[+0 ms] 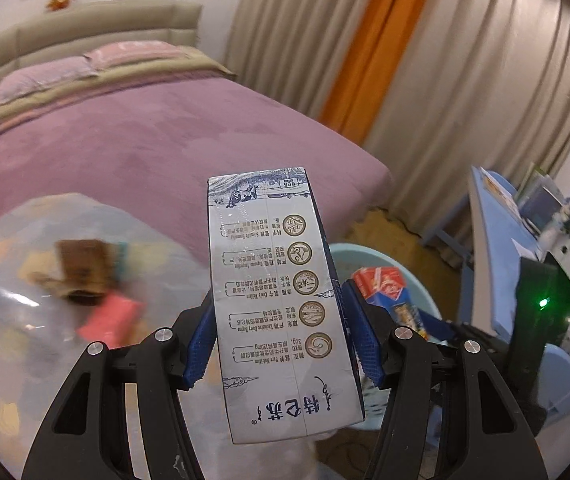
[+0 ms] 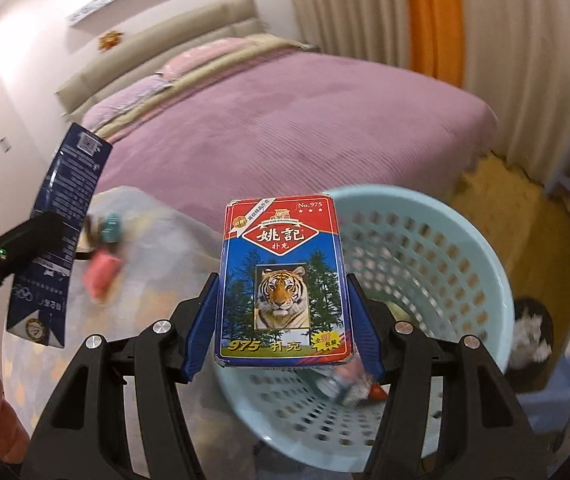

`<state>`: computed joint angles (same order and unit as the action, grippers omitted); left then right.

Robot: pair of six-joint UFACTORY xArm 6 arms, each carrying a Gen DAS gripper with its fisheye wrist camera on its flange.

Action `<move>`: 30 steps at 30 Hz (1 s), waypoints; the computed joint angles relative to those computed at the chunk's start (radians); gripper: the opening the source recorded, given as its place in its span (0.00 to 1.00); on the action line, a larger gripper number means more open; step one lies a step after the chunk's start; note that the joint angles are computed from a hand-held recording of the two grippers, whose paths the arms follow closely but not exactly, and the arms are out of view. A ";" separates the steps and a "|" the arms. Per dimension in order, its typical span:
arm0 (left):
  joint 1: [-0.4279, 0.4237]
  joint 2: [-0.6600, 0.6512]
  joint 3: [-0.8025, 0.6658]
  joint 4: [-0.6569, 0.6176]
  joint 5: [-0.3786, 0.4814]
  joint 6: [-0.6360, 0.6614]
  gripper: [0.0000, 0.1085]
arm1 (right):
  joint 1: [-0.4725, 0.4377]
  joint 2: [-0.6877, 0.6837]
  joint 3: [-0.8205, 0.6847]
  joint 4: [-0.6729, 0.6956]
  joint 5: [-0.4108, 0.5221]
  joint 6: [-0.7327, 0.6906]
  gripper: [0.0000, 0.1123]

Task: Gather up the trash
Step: 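Carry the carton and tiger box over the basket and release both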

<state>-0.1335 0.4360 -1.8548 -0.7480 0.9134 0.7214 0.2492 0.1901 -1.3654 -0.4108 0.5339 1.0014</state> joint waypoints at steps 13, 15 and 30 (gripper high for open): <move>-0.088 0.054 -0.012 0.016 0.017 0.036 0.62 | -0.057 -0.035 0.127 0.075 0.000 0.003 0.52; -0.089 0.042 0.018 -0.004 -0.006 0.061 0.65 | -0.061 -0.043 0.139 0.074 0.001 0.010 0.52; -0.050 -0.036 0.121 -0.041 -0.050 0.064 0.65 | -0.041 -0.058 0.140 0.034 -0.015 0.019 0.52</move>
<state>-0.1838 0.4004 -1.7333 -0.7893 0.8631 0.7852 0.2087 0.1317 -1.2250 -0.3771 0.5188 1.0199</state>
